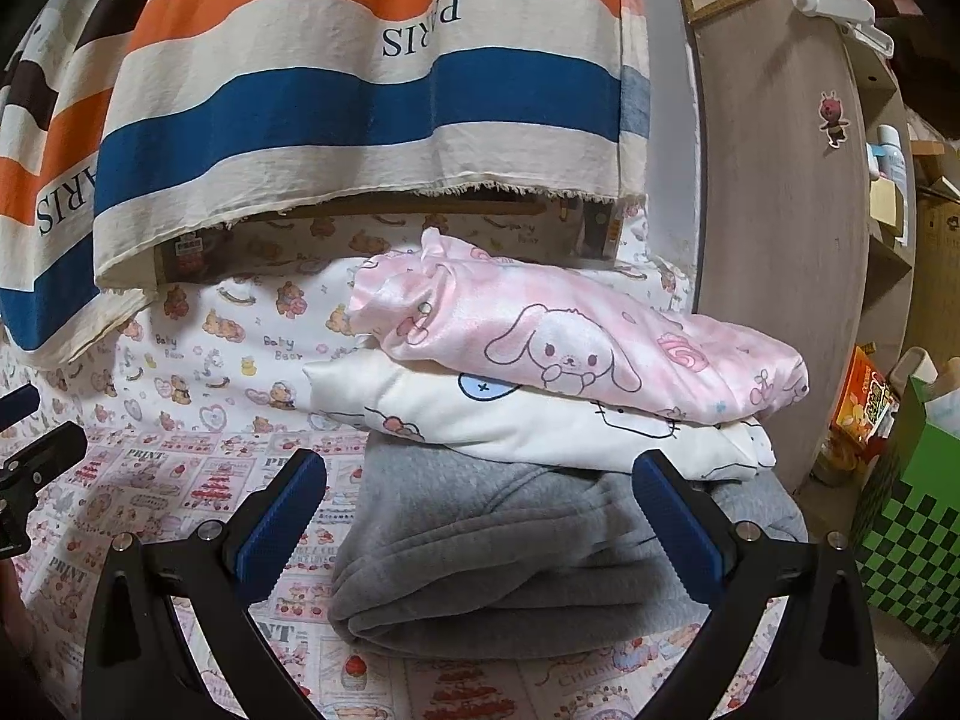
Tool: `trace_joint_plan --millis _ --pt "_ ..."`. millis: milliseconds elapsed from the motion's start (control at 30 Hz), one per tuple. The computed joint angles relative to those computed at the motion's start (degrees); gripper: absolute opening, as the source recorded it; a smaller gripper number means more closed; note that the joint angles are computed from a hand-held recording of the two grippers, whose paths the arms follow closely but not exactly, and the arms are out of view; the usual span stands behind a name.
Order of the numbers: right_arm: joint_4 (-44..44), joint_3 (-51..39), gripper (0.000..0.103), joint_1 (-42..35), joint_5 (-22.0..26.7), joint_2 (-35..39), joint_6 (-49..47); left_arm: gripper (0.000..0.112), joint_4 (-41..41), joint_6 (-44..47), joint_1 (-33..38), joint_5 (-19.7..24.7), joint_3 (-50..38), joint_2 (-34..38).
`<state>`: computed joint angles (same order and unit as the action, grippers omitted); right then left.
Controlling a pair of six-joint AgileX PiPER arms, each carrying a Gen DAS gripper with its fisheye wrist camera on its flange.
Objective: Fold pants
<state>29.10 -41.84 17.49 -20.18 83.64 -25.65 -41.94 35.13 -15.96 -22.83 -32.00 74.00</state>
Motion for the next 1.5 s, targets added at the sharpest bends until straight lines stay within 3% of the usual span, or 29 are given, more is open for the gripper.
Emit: trace_joint_plan --millis 233,933,1500 --pt "0.72 0.72 0.102 0.81 -1.66 -0.36 -1.69 0.103 0.84 -0.75 0.41 0.21 0.01 0.03" --pt "2.69 -0.17 0.102 0.97 -0.23 -0.02 -3.54 0.103 -1.92 1.74 0.35 1.10 -0.68 0.34" --pt "2.12 -0.20 0.102 0.79 -0.27 0.12 -3.01 0.103 -5.68 5.19 -1.28 -2.28 0.23 -0.28"
